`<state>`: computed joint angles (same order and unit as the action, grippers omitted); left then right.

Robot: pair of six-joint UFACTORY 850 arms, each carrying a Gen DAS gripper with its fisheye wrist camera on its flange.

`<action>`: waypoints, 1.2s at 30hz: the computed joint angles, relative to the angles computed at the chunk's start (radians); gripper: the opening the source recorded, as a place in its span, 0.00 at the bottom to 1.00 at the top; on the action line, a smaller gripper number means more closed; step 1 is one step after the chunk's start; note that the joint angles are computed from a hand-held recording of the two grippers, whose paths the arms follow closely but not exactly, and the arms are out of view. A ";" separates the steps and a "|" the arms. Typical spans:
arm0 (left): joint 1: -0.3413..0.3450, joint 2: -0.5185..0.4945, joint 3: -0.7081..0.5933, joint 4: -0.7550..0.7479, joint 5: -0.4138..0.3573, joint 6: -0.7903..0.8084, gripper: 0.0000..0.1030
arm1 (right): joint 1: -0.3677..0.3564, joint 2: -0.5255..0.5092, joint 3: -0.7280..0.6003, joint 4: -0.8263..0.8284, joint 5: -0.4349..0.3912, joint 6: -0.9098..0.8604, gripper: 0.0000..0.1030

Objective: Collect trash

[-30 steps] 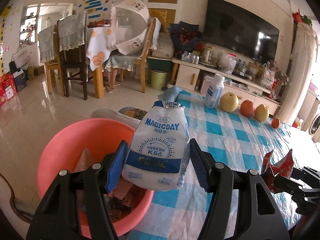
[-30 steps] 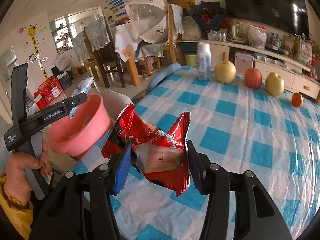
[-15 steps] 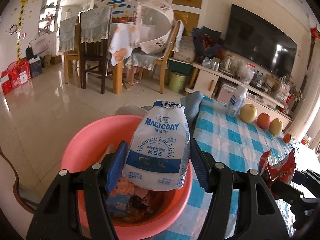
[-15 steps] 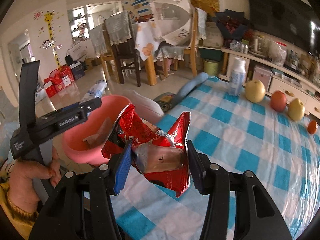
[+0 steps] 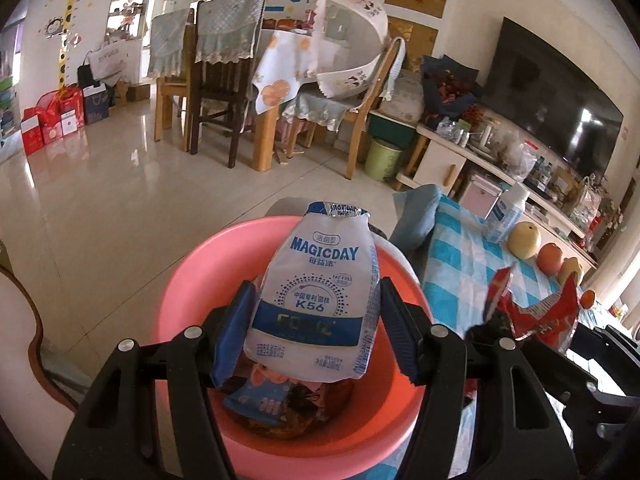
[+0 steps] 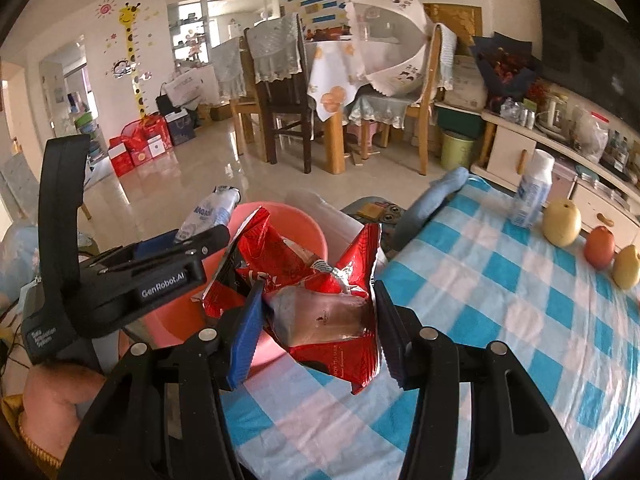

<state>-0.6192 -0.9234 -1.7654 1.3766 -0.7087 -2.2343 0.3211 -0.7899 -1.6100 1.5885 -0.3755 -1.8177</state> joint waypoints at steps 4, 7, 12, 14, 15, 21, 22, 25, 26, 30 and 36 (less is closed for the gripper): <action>0.007 0.009 0.019 -0.002 0.005 -0.019 0.61 | 0.018 -0.027 -0.037 -0.045 0.012 0.034 0.52; 0.012 0.016 0.034 0.000 0.012 -0.039 0.61 | 0.027 -0.047 -0.063 -0.076 0.022 0.055 0.52; 0.021 0.021 0.049 0.000 0.028 -0.068 0.61 | 0.041 -0.080 -0.107 -0.118 0.026 0.087 0.52; 0.023 0.021 0.051 0.003 0.036 -0.084 0.61 | 0.048 -0.092 -0.122 -0.134 0.029 0.094 0.52; 0.025 0.023 0.056 0.006 0.041 -0.095 0.61 | 0.053 -0.098 -0.127 -0.132 0.036 0.085 0.53; 0.038 0.013 0.041 -0.074 0.044 -0.083 0.74 | 0.070 -0.121 -0.145 -0.138 0.050 0.043 0.80; 0.039 0.015 0.045 -0.079 0.042 -0.087 0.76 | 0.068 -0.117 -0.135 -0.092 0.060 0.004 0.83; 0.036 0.012 0.038 -0.090 0.009 -0.085 0.81 | 0.056 -0.104 -0.115 -0.031 0.061 -0.025 0.86; 0.033 0.011 0.036 -0.084 -0.002 -0.090 0.83 | 0.051 -0.096 -0.103 0.013 0.065 -0.054 0.87; 0.025 -0.010 -0.006 -0.107 -0.039 -0.024 0.90 | 0.035 -0.077 -0.074 0.116 0.081 -0.124 0.88; 0.014 -0.049 -0.084 -0.155 -0.079 0.100 0.94 | 0.009 -0.061 -0.043 0.146 0.085 -0.119 0.88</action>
